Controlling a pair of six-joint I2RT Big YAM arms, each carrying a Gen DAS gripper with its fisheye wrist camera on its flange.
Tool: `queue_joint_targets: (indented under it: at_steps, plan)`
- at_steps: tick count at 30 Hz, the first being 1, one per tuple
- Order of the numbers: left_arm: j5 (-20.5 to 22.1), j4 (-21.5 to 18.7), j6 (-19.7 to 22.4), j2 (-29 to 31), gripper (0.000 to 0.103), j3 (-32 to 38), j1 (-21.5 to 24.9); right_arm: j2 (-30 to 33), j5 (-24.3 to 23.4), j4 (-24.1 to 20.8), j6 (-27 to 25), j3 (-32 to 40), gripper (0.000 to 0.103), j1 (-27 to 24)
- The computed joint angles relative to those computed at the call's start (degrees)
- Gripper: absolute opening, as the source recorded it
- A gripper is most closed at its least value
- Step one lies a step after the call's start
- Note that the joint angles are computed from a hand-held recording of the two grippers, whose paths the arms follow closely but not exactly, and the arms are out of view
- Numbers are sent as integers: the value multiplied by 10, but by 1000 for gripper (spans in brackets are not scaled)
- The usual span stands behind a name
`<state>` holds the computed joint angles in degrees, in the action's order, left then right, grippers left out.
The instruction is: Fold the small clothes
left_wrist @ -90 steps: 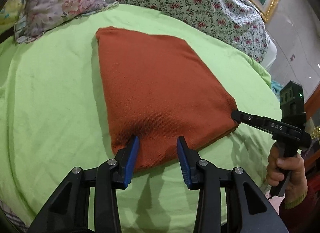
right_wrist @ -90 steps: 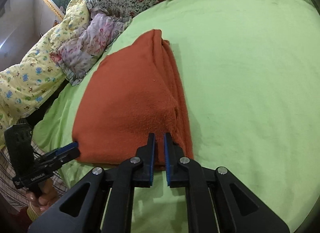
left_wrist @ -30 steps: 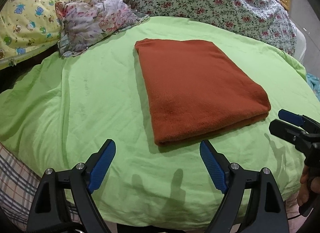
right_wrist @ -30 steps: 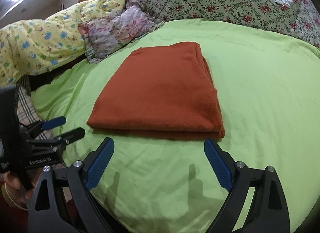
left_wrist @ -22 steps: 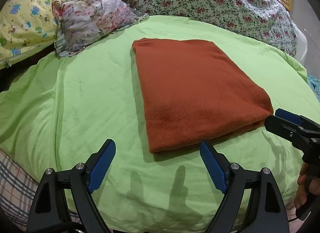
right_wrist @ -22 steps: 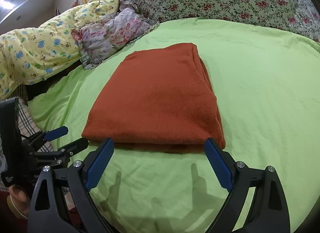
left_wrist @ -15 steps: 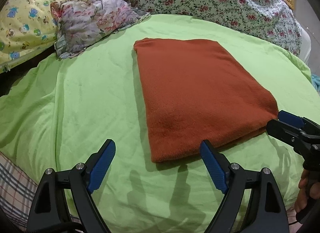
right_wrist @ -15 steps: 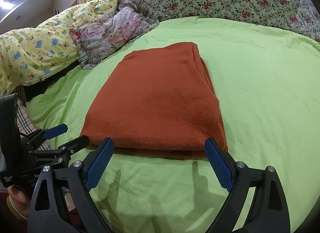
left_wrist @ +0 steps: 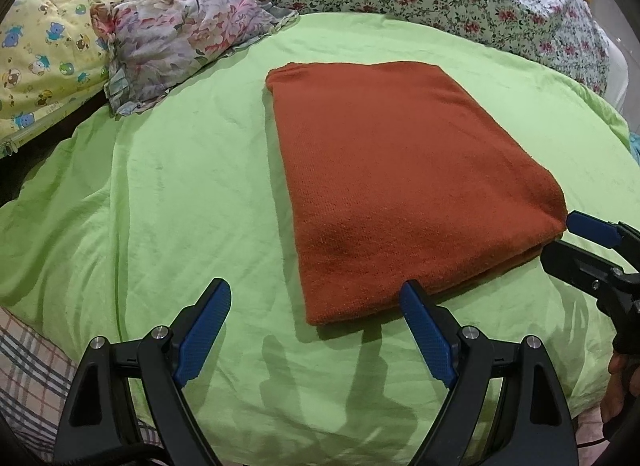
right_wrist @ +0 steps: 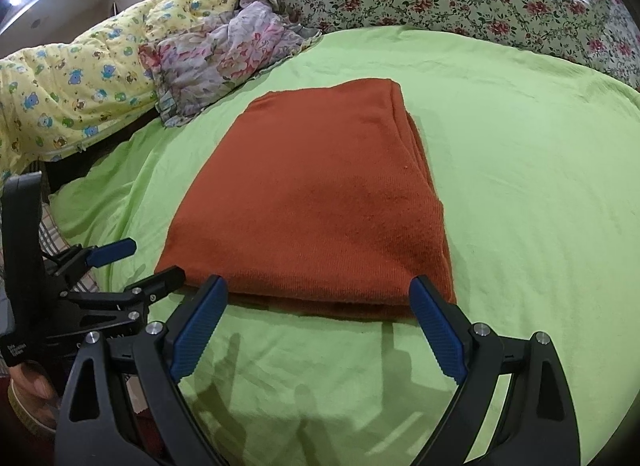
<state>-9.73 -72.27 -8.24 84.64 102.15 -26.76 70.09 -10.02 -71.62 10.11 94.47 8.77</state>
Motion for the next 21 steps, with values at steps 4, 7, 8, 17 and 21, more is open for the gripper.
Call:
queue_joint_targets:
  at_steps: [4,7,8,17,21]
  plan:
    - [-5,-5,0,-1,87,1,-3,3,-2,-9,-1,3,92,0]
    - [-8,-9,2,0,87,3,-4,5,-4,-17,-1,7,92,1]
    - [-9,-10,2,0,87,3,-5,7,-5,-22,-2,9,92,1]
    - [-8,-20,6,6,87,9,-5,15,-9,-35,-8,18,93,2]
    - [-3,-21,11,10,87,13,-1,14,-7,-35,-6,18,93,5]
